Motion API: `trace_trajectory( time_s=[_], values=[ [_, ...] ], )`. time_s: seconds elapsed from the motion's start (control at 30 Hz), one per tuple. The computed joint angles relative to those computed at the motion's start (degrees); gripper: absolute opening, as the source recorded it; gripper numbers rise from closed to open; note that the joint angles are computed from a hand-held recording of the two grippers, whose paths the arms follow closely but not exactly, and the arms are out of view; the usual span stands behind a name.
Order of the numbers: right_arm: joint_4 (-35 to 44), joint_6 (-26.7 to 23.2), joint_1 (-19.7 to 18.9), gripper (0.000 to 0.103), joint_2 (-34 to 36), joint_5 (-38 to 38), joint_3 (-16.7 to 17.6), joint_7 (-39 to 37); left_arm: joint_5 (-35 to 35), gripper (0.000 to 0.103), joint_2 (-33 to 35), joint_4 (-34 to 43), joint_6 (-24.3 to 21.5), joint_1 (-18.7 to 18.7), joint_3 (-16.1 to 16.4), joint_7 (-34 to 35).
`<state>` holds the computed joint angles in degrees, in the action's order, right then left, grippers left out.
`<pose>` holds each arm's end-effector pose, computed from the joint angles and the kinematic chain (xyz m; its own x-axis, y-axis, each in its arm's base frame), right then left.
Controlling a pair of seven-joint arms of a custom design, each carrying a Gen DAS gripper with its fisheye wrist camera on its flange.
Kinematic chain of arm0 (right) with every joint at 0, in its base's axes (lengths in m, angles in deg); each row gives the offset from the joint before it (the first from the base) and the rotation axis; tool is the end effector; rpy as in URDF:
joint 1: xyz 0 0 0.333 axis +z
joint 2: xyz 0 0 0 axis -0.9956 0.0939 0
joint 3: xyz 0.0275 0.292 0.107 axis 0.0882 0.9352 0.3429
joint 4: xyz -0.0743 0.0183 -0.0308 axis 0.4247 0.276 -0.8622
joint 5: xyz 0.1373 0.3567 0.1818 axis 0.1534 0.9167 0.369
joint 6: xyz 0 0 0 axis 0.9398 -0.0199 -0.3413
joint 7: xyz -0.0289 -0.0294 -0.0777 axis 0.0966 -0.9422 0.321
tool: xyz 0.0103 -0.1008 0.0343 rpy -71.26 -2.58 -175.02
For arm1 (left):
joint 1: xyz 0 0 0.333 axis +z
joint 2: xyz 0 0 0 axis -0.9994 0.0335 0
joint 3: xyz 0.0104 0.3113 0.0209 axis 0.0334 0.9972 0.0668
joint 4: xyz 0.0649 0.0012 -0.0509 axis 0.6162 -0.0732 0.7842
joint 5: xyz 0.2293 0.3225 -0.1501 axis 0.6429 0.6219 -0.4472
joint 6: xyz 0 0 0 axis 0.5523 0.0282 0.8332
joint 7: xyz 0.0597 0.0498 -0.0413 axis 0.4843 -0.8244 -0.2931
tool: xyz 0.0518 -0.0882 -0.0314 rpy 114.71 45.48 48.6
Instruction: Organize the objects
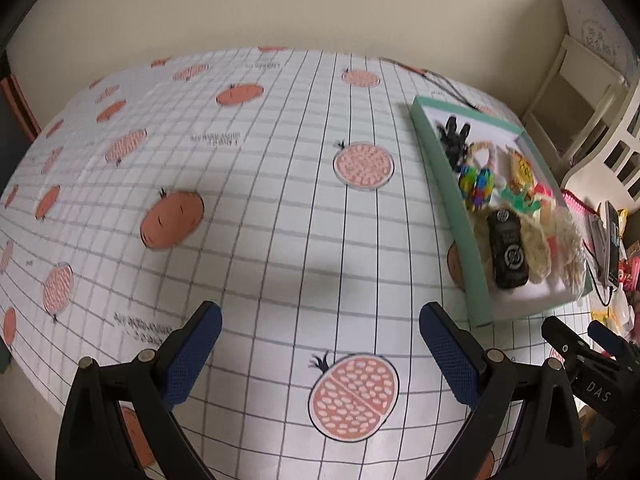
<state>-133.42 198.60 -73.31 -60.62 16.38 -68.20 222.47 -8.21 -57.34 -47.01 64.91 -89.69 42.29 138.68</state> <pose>0.5688 0.1157 0.2910 -0.4245 -0.9052 -0.0179 -0.8288 0.3965 -0.3948 0.7124 -0.1198 0.3138 -0.4641 -0.8823 0.0784 -0.8084 0.3858 -0.4445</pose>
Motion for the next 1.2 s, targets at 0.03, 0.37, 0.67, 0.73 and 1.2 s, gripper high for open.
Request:
trace_trajectory(
  time_s=[0.03, 0.37, 0.67, 0.73, 1.2],
  values=[
    [-0.2, 0.5, -0.4, 0.103, 0.4, 1.9, 0.4, -1.2, 0.0, 0.099, 0.1, 0.0, -0.5, 0.0, 0.1, -0.3],
    [-0.1, -0.2, 0.3, 0.103, 1.8, 3.5, 0.2, -1.7, 1.3, 0.099, 0.9, -1.8, 1.6, -0.3, 1.0, -2.8],
    [0.0, -0.6, 0.7, 0.103, 2.0, 3.9, 0.4, -2.2, 3.0, 0.099, 1.7, -3.6, 2.8, -1.1, 1.2, -3.8],
    [-0.1, -0.5, 0.8, 0.103, 2.0, 3.7, 0.4, -2.3, 3.1, 0.099, 1.9, -4.2, 3.2, -1.1, 1.1, -3.8],
    [0.1, -1.2, 1.5, 0.103, 2.3, 3.8, 0.6, -2.2, 4.7, 0.099, 2.4, -5.8, 6.9, -2.4, 1.9, -5.3]
  ],
)
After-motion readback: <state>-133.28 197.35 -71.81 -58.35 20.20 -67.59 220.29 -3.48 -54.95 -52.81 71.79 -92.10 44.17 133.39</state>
